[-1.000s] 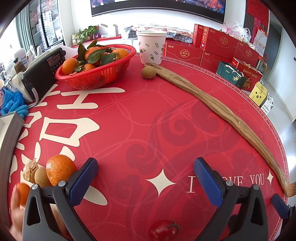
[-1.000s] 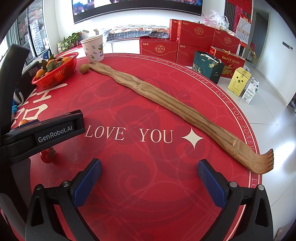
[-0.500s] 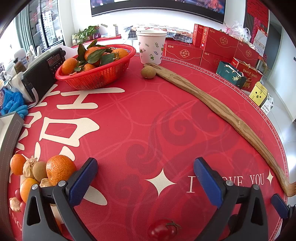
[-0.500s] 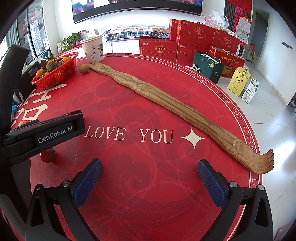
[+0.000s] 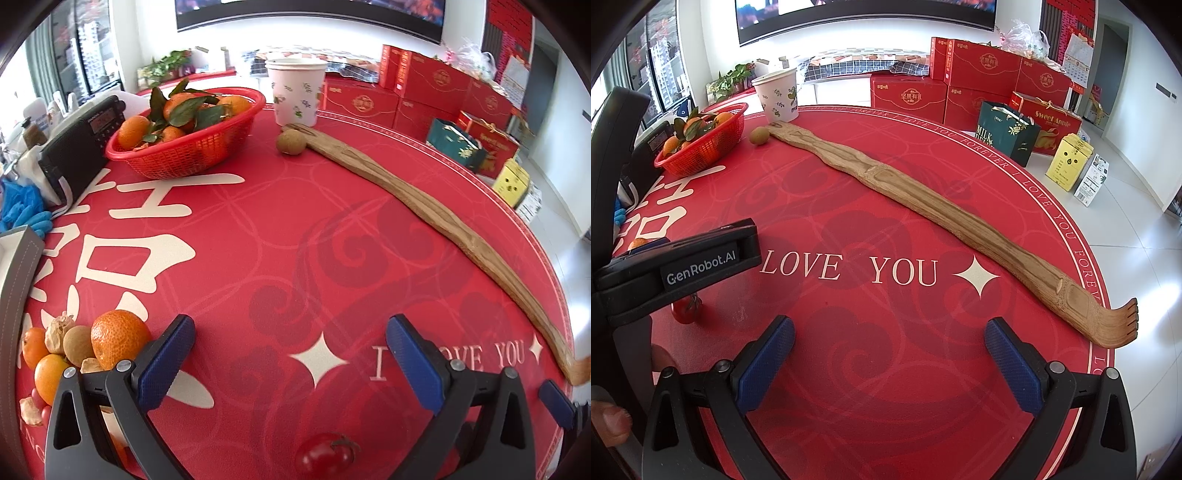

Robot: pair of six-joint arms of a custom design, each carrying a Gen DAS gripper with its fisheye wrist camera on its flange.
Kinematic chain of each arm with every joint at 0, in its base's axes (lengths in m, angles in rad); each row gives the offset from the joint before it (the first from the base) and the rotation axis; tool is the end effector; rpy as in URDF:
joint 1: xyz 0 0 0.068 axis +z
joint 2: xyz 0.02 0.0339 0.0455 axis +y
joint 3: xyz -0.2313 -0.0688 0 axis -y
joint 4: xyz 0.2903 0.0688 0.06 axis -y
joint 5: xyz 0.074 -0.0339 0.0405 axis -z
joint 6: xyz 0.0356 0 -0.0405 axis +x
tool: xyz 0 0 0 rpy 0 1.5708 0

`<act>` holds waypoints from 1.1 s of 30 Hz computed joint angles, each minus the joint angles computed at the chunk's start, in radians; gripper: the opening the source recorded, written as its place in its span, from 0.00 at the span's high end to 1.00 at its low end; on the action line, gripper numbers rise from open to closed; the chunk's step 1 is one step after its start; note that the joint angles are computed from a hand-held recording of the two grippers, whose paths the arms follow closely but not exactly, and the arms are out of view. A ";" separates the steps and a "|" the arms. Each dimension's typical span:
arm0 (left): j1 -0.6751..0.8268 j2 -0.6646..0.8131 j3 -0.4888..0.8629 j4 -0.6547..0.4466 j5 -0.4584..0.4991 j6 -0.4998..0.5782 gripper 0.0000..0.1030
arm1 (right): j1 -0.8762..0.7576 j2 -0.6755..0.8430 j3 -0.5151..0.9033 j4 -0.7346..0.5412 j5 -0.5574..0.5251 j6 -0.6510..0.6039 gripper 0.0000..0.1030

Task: Organize fruits
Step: 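Grasp a red tomato with the right tool while the left tool grasps a ginger root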

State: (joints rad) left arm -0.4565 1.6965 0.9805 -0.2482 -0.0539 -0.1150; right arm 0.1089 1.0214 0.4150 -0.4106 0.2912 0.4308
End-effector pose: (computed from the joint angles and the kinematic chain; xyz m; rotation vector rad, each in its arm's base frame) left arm 0.3328 -0.1613 0.1077 0.4105 2.5071 -0.1584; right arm 0.2286 0.0147 0.1027 0.5093 2.4794 -0.1658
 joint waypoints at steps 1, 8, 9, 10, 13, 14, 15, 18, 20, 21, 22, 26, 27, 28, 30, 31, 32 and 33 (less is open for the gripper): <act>0.005 -0.037 -0.029 0.011 0.009 0.007 0.00 | 0.000 0.000 0.000 0.000 -0.001 0.000 0.00; 0.113 -0.557 -0.368 0.019 0.038 0.224 0.00 | 0.000 0.003 0.001 0.003 0.000 0.000 0.00; 0.156 -0.615 -0.405 0.003 0.046 0.254 0.00 | -0.001 0.003 0.001 0.002 -0.001 -0.001 0.00; 0.216 -0.669 -0.440 -0.017 0.073 0.285 0.00 | -0.001 0.003 0.002 0.001 -0.001 -0.001 0.00; 0.398 -0.732 -0.489 -0.076 0.183 0.363 0.00 | -0.001 0.004 0.003 0.001 -0.001 -0.001 0.00; 0.443 -0.737 -0.498 -0.093 0.207 0.388 0.00 | 0.000 0.005 0.003 0.002 0.000 -0.001 0.00; 0.482 -0.753 -0.516 -0.110 0.227 0.412 0.00 | -0.001 0.004 0.003 0.002 -0.001 -0.001 0.00; 0.525 -0.826 -0.585 -0.130 0.211 0.459 0.00 | -0.001 0.005 0.003 0.002 0.000 0.000 0.00; 0.520 -0.833 -0.613 -0.098 0.169 0.457 0.00 | 0.000 0.005 0.003 0.002 0.000 0.000 0.00; 0.522 -0.814 -0.610 -0.087 0.164 0.453 0.00 | -0.001 0.004 0.002 0.002 -0.001 -0.001 0.00; 0.530 -0.772 -0.596 -0.079 0.166 0.446 0.00 | -0.001 0.004 0.003 0.000 -0.002 -0.002 0.00; 0.567 -0.648 -0.555 -0.042 0.182 0.436 0.00 | 0.014 -0.044 -0.010 -0.036 -0.025 0.008 0.00; 0.575 -0.616 -0.535 -0.048 0.192 0.435 0.00 | 0.020 -0.080 -0.026 -0.033 -0.050 -0.005 0.00; 0.591 -0.592 -0.521 -0.050 0.216 0.433 0.00 | 0.045 -0.128 -0.042 -0.030 -0.062 -0.020 0.00; 0.614 -0.527 -0.475 -0.068 0.265 0.430 0.00 | 0.111 -0.183 -0.055 -0.023 -0.023 -0.039 0.00; 0.626 -0.510 -0.463 -0.071 0.285 0.427 0.00 | 0.151 -0.182 -0.050 -0.014 0.009 -0.050 0.00; 0.625 -0.504 -0.458 -0.070 0.279 0.428 0.00 | 0.188 -0.143 -0.029 0.002 0.028 -0.061 0.00; 0.628 -0.498 -0.451 -0.074 0.281 0.434 0.00 | 0.209 -0.093 -0.005 0.018 0.026 -0.065 0.00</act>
State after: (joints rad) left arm 0.1710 1.1982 0.5294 -0.3217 0.2276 0.3193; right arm 0.3176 0.9282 0.4100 -0.3929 0.3174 0.3660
